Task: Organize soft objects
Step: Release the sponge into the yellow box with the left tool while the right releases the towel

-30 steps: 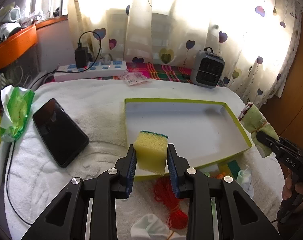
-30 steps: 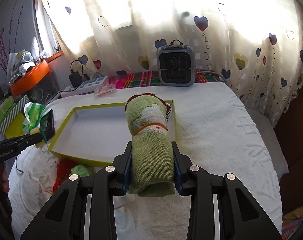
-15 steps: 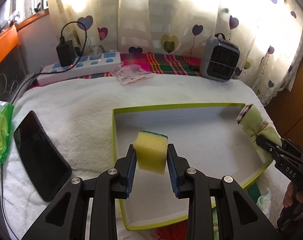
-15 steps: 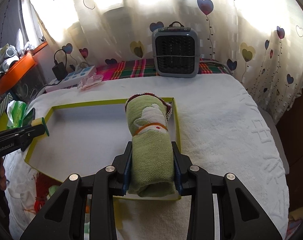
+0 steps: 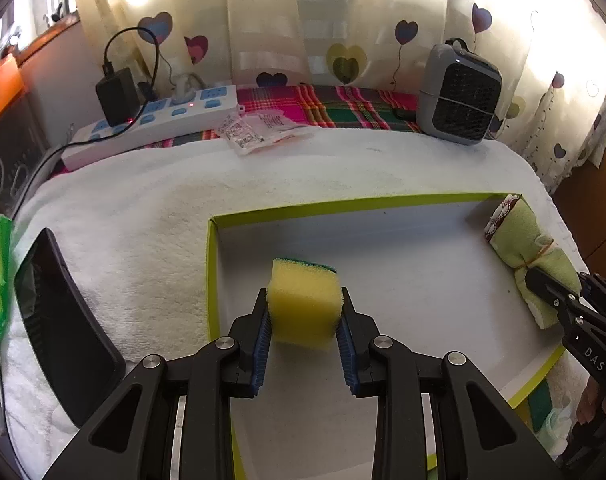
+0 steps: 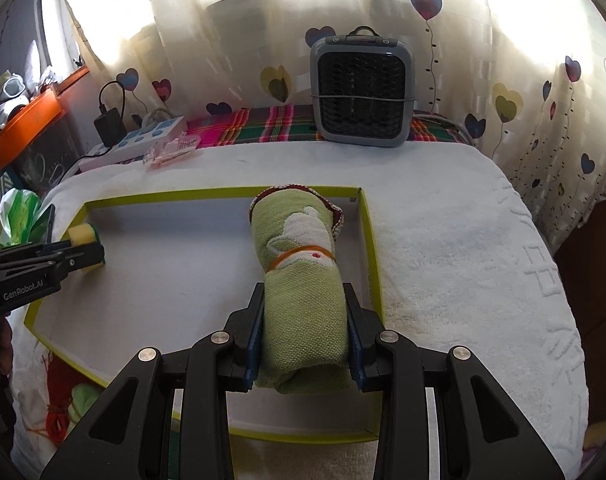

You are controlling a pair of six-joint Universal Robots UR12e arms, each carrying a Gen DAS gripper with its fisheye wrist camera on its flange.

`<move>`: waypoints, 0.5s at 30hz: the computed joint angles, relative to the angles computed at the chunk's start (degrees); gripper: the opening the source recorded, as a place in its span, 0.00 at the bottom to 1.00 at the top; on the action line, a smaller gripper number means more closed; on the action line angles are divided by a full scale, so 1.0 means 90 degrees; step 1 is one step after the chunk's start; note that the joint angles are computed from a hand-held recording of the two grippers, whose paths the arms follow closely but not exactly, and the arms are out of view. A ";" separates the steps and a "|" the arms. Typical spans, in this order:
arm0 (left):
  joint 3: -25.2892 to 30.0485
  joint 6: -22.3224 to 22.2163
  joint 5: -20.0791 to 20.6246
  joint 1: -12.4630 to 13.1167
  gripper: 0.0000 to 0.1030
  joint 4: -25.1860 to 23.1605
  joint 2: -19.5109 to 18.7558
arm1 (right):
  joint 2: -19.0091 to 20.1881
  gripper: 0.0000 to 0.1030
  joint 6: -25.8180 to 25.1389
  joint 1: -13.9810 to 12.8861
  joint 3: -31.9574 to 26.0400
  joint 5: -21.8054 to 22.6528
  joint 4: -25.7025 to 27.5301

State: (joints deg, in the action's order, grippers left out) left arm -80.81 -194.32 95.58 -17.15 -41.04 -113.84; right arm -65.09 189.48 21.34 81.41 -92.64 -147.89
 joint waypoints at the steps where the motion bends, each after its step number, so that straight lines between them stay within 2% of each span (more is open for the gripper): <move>1: 0.0011 0.0003 -0.0009 -0.0001 0.27 -0.0009 -0.0009 | 0.0004 0.35 -0.0018 0.0003 -0.0002 -0.0011 -0.0008; 8: 0.0063 -0.0040 -0.0042 0.0003 0.29 -0.0042 -0.0048 | 0.0021 0.37 -0.0076 0.0018 0.0007 -0.0066 -0.0063; 15: 0.0025 -0.0066 -0.0024 -0.0001 0.45 0.0061 -0.0016 | 0.0019 0.41 -0.0099 0.0032 0.0032 -0.0101 -0.0150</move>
State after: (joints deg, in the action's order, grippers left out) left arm -80.58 -194.91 95.36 -17.16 -40.49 -113.99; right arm -64.92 188.59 21.63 81.70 -93.55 -149.24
